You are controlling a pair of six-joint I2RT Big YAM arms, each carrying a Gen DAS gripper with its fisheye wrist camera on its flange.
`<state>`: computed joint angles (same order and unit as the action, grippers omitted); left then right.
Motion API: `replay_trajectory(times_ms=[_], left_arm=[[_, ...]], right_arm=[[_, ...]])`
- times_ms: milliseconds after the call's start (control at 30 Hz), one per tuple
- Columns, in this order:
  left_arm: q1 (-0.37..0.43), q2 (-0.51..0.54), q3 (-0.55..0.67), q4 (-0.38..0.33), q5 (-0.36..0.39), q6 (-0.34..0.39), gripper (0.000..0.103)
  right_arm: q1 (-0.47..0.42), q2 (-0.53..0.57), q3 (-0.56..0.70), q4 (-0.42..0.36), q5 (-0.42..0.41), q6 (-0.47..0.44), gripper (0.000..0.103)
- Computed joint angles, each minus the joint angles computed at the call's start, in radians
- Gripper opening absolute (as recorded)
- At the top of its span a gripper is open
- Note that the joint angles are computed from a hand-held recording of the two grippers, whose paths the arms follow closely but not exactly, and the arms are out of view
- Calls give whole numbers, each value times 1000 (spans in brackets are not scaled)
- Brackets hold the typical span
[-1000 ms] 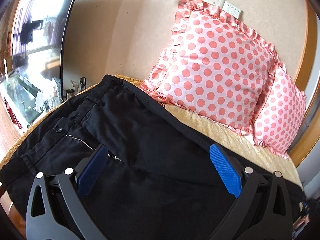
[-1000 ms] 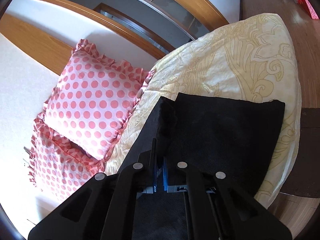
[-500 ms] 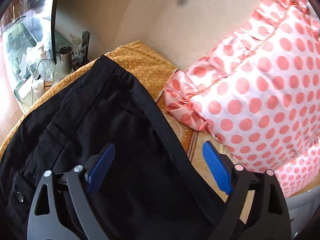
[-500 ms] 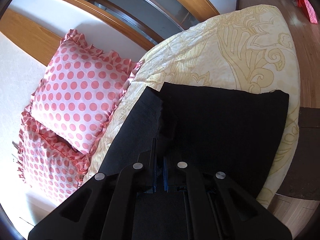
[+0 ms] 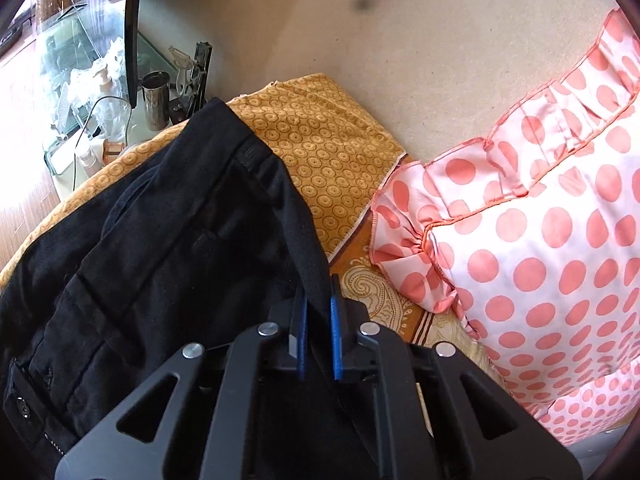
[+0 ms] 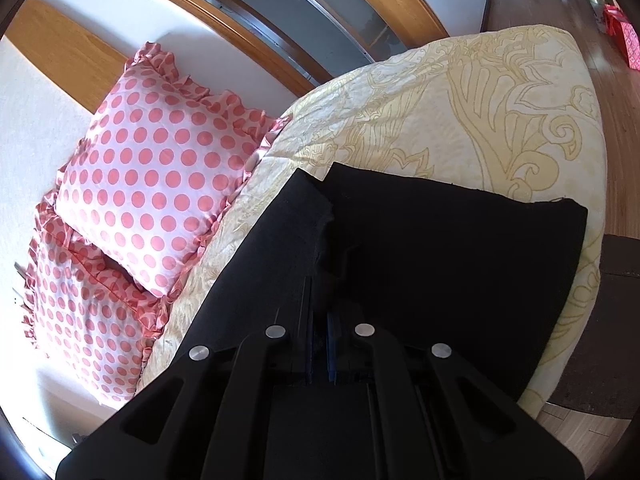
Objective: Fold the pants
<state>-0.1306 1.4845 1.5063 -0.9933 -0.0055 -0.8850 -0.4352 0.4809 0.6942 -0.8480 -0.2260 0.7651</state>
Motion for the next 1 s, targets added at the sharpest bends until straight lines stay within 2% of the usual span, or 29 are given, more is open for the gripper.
replay_trajectory(times_ms=[167,300,433,567,700,867,933,1000], left_arm=[[-22,-143,-86,42,-36,37,4],[-32,-316,-168,50,-26,73,4],[-59,-510,-252,24,-49,103,4],[-131,-703,-348,-35,-113,77,4],[-280,-894,-486,-121,-246,-41,4],[-478,-1067,-683,-224,-367,-313,4],[-512,-1122,-747,-235,-390,-361,6],[-534,-1158,-779,-231,-419,-400,13]], right_arm=[[-29,11,18,16,-40,-28,5],[-59,40,50,45,-83,-60,5],[-84,75,99,76,-125,-86,5],[-120,80,129,89,-158,-96,5],[-174,49,127,58,-196,-115,5],[-268,11,93,-11,-259,-144,5],[-302,7,83,-32,-286,-148,5],[-316,6,78,-44,-297,-154,5]])
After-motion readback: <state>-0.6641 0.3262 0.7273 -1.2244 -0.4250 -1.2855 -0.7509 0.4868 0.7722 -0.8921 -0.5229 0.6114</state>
